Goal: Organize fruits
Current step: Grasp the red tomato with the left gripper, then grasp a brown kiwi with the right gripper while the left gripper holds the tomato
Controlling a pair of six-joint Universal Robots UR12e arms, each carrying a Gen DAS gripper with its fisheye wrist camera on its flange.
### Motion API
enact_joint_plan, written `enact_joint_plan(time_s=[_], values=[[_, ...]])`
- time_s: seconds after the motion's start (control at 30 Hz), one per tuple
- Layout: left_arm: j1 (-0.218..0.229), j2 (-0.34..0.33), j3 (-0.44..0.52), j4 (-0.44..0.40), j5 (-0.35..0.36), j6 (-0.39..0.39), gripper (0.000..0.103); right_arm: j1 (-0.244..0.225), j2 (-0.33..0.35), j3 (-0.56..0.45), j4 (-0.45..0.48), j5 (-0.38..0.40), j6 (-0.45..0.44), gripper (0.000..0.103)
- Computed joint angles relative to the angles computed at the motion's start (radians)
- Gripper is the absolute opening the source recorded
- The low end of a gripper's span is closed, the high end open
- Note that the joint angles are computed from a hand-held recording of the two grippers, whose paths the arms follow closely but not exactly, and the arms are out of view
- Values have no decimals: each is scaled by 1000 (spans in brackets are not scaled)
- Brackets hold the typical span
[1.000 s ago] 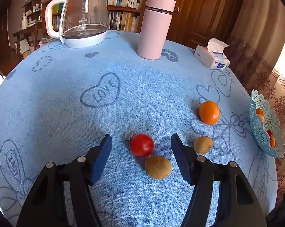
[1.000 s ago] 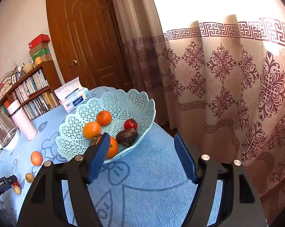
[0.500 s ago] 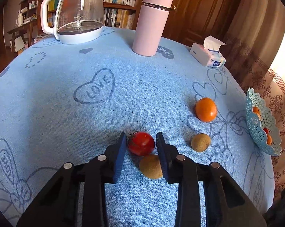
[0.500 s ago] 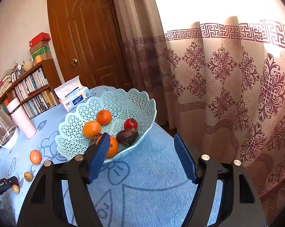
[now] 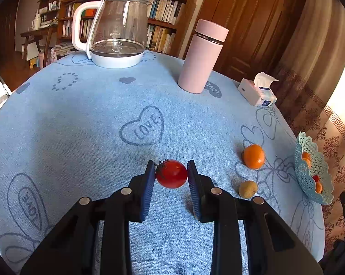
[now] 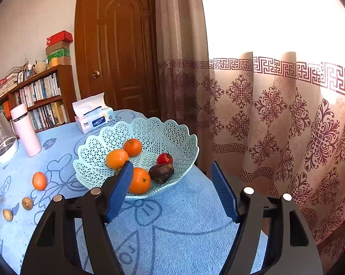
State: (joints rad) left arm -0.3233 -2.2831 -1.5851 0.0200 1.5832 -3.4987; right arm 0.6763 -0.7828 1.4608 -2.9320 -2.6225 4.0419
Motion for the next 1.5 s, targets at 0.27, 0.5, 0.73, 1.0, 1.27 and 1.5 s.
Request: enact_joint_plan(time_s=[0.27, 0.5, 0.73, 1.0, 1.27, 1.5], values=[[9, 9, -24, 29, 16, -17, 29, 1, 29, -68, -94, 220, -166, 71], [7, 11, -30, 46, 12, -15, 29, -13, 76, -177, -76, 514, -299, 71], [7, 11, -32, 47, 3, -23, 29, -30, 131, -291, 18, 701, -325, 66], [2, 11, -32, 53, 18, -14, 29, -42, 179, -385, 93, 802, -350, 53], [1, 10, -31, 54, 16, -14, 29, -45, 214, -453, 149, 831, -390, 43], [1, 10, -32, 55, 10, -9, 29, -49, 231, -490, 213, 835, -390, 29]])
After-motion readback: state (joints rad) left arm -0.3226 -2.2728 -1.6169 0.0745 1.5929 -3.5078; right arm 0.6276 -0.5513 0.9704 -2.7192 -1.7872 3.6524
